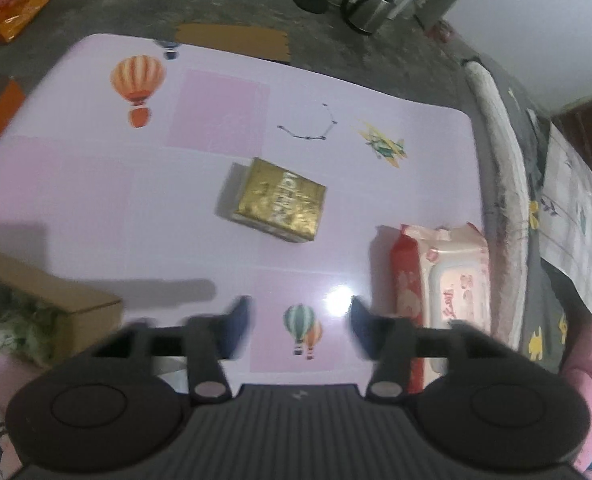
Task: Organize soft objects
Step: 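Close the left tool on the gold tissue pack and lift it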
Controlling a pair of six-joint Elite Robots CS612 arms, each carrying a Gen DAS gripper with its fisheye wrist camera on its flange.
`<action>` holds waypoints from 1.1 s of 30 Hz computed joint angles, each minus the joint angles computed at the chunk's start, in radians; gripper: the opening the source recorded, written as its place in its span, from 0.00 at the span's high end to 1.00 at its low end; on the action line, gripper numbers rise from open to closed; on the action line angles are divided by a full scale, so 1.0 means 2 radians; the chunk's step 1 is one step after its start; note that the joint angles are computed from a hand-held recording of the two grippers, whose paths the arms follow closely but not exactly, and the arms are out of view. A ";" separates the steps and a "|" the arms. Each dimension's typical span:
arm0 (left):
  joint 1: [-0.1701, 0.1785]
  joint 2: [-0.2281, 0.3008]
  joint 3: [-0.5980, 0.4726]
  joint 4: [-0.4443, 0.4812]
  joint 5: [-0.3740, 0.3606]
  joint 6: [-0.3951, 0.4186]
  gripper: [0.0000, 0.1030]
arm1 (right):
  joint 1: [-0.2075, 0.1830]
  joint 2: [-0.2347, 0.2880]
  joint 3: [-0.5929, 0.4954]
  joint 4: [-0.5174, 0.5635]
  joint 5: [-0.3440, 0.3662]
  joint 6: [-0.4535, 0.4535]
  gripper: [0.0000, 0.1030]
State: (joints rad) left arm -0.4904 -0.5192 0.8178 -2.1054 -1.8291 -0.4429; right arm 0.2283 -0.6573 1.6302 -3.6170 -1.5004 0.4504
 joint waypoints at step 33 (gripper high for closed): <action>-0.015 0.152 -0.231 0.093 0.086 -0.176 0.28 | -0.017 0.029 0.002 -0.026 0.045 0.030 0.02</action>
State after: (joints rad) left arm -0.5202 -0.2161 0.3561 -1.9188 -1.6561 -0.7949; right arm 0.1944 -0.5993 1.6351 -3.6683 -1.4102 0.5111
